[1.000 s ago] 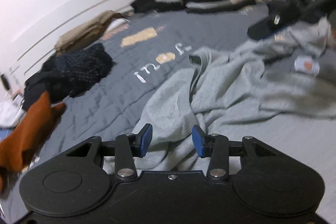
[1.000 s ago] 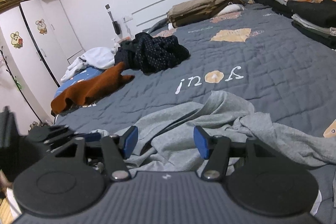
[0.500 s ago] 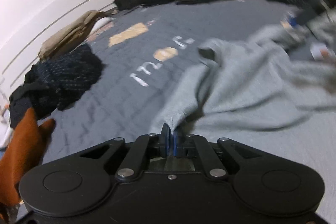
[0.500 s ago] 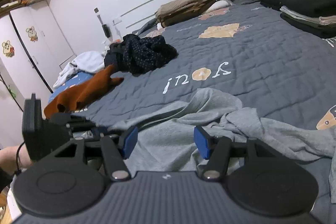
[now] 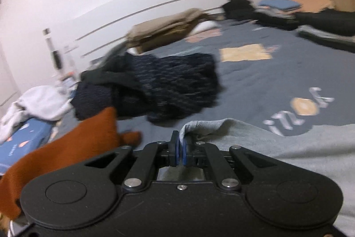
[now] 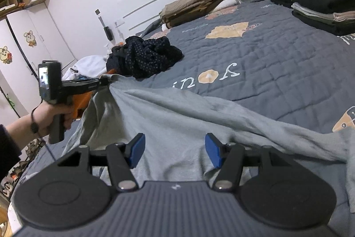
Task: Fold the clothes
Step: 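Grasp the grey shirt's edge with the left tool and lift it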
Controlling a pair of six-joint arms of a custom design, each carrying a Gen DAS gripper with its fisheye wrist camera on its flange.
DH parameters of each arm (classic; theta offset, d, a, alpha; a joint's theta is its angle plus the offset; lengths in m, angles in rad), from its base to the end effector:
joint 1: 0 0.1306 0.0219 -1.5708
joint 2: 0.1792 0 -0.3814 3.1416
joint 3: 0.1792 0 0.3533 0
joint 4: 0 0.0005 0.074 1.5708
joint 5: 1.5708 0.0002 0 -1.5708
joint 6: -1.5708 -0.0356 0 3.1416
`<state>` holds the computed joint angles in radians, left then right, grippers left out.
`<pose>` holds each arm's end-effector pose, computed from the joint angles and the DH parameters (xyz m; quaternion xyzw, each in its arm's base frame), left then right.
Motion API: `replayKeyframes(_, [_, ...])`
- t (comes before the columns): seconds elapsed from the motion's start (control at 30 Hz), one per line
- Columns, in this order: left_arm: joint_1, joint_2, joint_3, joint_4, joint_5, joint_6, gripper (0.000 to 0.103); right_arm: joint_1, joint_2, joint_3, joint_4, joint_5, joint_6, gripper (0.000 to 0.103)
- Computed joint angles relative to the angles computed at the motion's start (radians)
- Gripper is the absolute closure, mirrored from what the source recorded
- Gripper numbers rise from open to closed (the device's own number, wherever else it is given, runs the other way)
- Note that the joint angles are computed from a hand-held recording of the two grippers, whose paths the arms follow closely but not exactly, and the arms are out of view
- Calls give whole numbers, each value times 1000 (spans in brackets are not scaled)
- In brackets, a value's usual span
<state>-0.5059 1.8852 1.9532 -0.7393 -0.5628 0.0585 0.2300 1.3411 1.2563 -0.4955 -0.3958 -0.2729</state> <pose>0.5657 -0.2923 0.4256 0.0742 0.8704 0.1239 0.4708 0.4292 0.1141 0.4228 -0.0749 0.8645 0.2835 0.4083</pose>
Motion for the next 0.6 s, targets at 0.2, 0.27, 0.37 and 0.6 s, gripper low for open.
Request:
replayKeyframes(0.2, [9, 7, 61, -160, 163, 145, 66, -11, 4, 0, -1, -5, -19, 44])
replayKeyframes(0.27, [-4, -38, -2, -85, 224, 145, 45, -12, 2, -1, 2, -7, -26, 44])
replayKeyframes(0.37, [-38, -41, -11, -22, 299, 109, 45, -13, -2, -3, 8, -12, -35, 44])
replayKeyframes(0.6, [-95, 175, 273, -150, 365, 94, 45, -16, -3, -6, 15, -12, -45, 44])
